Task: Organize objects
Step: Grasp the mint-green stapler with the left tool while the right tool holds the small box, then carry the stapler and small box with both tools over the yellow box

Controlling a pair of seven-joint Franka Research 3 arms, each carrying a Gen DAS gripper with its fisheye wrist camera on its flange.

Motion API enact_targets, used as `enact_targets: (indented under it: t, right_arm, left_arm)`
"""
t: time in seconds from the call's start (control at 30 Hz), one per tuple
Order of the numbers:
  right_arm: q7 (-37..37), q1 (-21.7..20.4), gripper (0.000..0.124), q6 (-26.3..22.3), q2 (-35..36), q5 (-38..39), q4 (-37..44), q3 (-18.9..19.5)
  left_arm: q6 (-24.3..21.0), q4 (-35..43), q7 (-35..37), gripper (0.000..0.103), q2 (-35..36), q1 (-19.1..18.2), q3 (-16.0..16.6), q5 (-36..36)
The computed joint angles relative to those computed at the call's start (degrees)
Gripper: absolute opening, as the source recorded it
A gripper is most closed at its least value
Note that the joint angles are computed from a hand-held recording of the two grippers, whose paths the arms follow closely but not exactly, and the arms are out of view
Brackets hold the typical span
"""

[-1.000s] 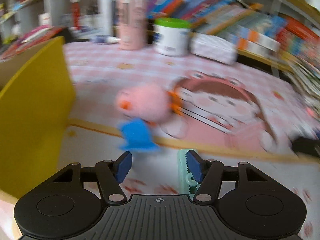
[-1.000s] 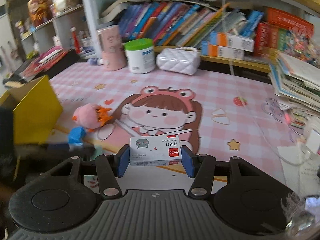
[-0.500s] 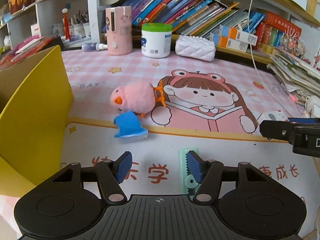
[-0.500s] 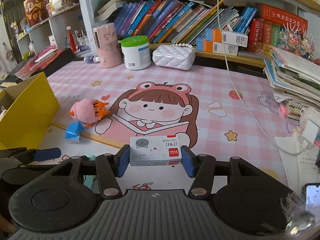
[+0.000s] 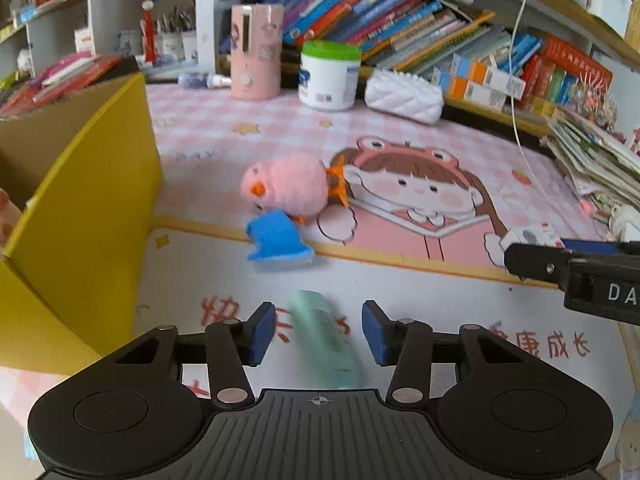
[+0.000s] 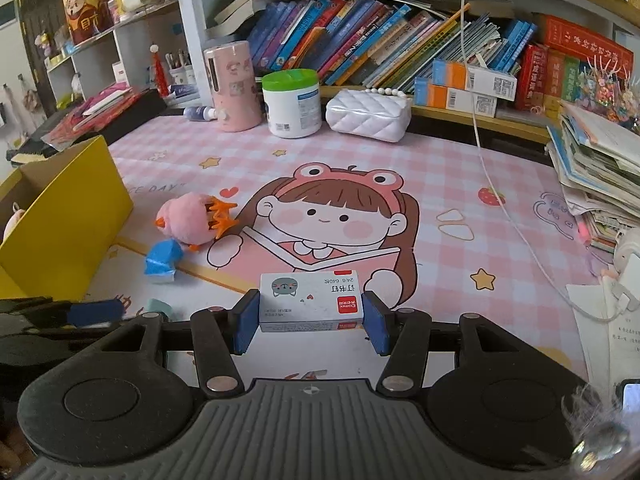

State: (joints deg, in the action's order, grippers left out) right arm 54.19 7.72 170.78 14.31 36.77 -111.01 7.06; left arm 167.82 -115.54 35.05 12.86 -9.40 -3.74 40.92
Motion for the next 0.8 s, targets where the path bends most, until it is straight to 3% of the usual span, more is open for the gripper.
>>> enact_targets:
  t: [0.23, 0.43, 0.63, 0.8]
  right_arm:
    - [2.0, 0.6, 0.051, 0.9, -0.9, -1.9, -1.5, -1.0]
    - [3.3, 1.0, 0.051, 1.4, -1.7, -3.1, -2.7, -1.4]
    - [6.0, 2.3, 0.051, 2.4, -2.9, -5.7, -4.4, -1.9]
    - [10.0, 4.6, 0.051, 3.7, -4.6, -9.3, -6.6, -2.7]
  left_arm:
    - [-3.2, 2.1, 4.9, 0.041, 2.1, -0.3, -1.0, -3.0]
    - [-3.9, 1.7, 5.0, 0.023, 1.8, -1.0, -0.3, -0.7]
    - [0.8, -1.6, 3.3, 0.023, -0.8, 0.2, 0.2, -0.9]
    - [8.5, -5.8, -4.3, 0.023, -5.3, 0.5, 3.1, 7.6]
